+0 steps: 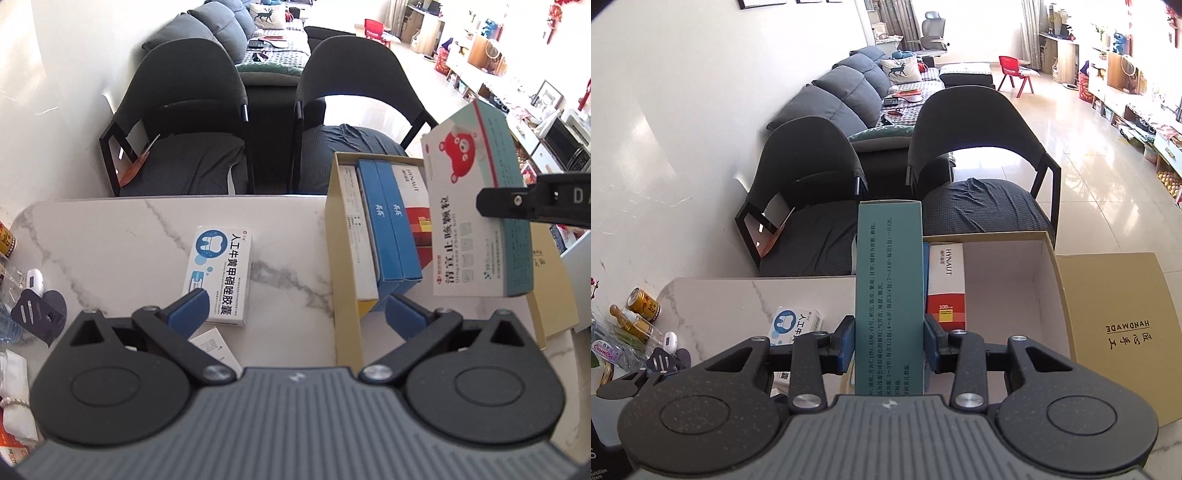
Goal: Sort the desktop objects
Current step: 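Lower the teal box beside the red box and open the right gripper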
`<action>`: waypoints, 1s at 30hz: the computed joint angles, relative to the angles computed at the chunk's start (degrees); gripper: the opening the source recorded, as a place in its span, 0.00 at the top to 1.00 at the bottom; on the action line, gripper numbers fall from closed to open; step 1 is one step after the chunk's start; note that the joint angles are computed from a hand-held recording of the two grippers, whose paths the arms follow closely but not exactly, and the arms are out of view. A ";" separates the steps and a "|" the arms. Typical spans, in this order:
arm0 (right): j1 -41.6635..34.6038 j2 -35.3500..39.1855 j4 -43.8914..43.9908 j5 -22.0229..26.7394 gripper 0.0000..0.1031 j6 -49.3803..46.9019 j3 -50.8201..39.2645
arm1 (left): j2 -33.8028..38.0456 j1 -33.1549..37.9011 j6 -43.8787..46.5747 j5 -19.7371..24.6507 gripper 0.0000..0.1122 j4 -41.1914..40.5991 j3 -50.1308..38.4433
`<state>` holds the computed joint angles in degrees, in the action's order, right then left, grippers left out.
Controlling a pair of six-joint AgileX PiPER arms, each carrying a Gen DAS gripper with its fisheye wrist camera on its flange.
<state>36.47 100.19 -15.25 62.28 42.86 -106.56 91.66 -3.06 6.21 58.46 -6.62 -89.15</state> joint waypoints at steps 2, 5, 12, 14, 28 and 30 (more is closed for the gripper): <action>-1.65 -0.93 -0.01 -0.66 0.61 -0.14 1.77 | 0.39 -0.18 -0.37 -0.17 0.08 0.18 -0.53; -4.24 -2.17 -0.23 -1.52 0.61 -0.61 4.60 | 1.06 -0.19 -1.25 -0.20 0.08 0.15 -1.16; -9.78 -1.89 2.11 -3.67 0.61 -3.54 9.07 | 2.22 -0.53 -2.33 -0.07 0.08 0.48 -1.82; -11.05 -0.81 3.40 -4.26 0.61 -4.85 9.20 | 2.62 -0.56 -2.57 0.01 0.08 0.79 -2.31; -18.74 14.67 15.04 -2.63 0.61 -20.55 -3.97 | 4.26 -0.98 -5.91 0.32 0.08 4.94 -3.46; -20.66 16.97 19.36 -1.97 0.61 -24.38 -5.95 | 4.39 -0.59 -6.41 0.47 0.08 5.23 -3.25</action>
